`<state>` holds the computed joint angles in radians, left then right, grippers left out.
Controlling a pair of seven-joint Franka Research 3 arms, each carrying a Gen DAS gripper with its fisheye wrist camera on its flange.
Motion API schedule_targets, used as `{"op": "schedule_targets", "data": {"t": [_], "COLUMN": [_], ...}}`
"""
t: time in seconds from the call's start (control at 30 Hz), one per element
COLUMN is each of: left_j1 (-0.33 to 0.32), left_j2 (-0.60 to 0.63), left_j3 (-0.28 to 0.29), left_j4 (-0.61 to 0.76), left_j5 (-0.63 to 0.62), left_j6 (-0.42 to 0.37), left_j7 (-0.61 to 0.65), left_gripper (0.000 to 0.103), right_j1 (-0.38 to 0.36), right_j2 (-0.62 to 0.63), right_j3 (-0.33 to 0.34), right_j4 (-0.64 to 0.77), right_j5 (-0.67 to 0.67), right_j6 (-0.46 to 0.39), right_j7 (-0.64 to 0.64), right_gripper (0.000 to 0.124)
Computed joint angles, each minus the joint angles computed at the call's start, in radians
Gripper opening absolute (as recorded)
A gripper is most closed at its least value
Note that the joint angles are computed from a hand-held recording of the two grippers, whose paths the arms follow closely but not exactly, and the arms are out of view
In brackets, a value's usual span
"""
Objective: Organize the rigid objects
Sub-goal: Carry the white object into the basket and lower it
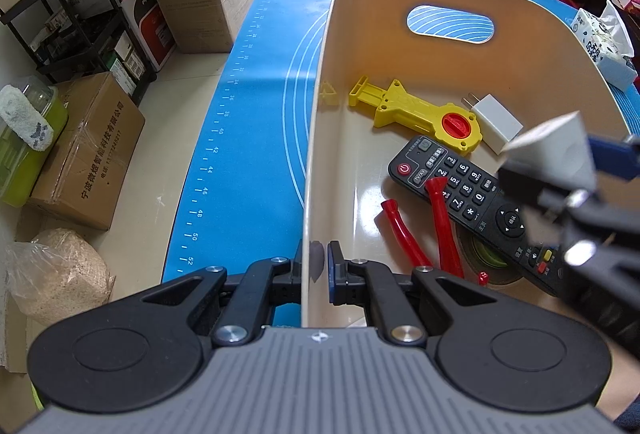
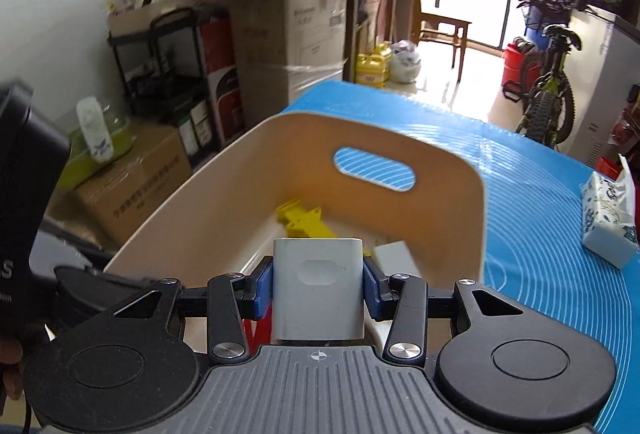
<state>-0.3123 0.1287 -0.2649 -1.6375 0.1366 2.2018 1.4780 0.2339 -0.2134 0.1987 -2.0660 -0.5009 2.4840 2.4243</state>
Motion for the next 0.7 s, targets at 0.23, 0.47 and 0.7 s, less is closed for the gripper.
{"op": "schedule_targets", "data": {"t": [0.23, 0.47, 0.7], "left_j1": [0.002, 0.001, 0.001], "left_j2": [-0.001, 0.0, 0.001], "left_j3": [0.0, 0.0, 0.001], "left_j4": [0.0, 0.0, 0.0], "left_j5": [-0.003, -0.001, 0.005], "left_j6": [0.001, 0.0, 0.0], "left_j7": [0.003, 0.002, -0.002], "left_gripper": [0.009, 0.009, 0.01], "right_j1": [0.042, 0.055, 0.042], "right_j2": [0.055, 0.06, 0.043], "right_j3": [-0.026, -0.046, -0.032], "right_j4": [0.046, 0.058, 0.044], "right_j5": [0.134, 0.192, 0.126], "right_j6": [-0.096, -0.133, -0.127], "right_j7": [-0.13, -0.175, -0.133], "right_gripper": [0.051, 0.05, 0.071]}}
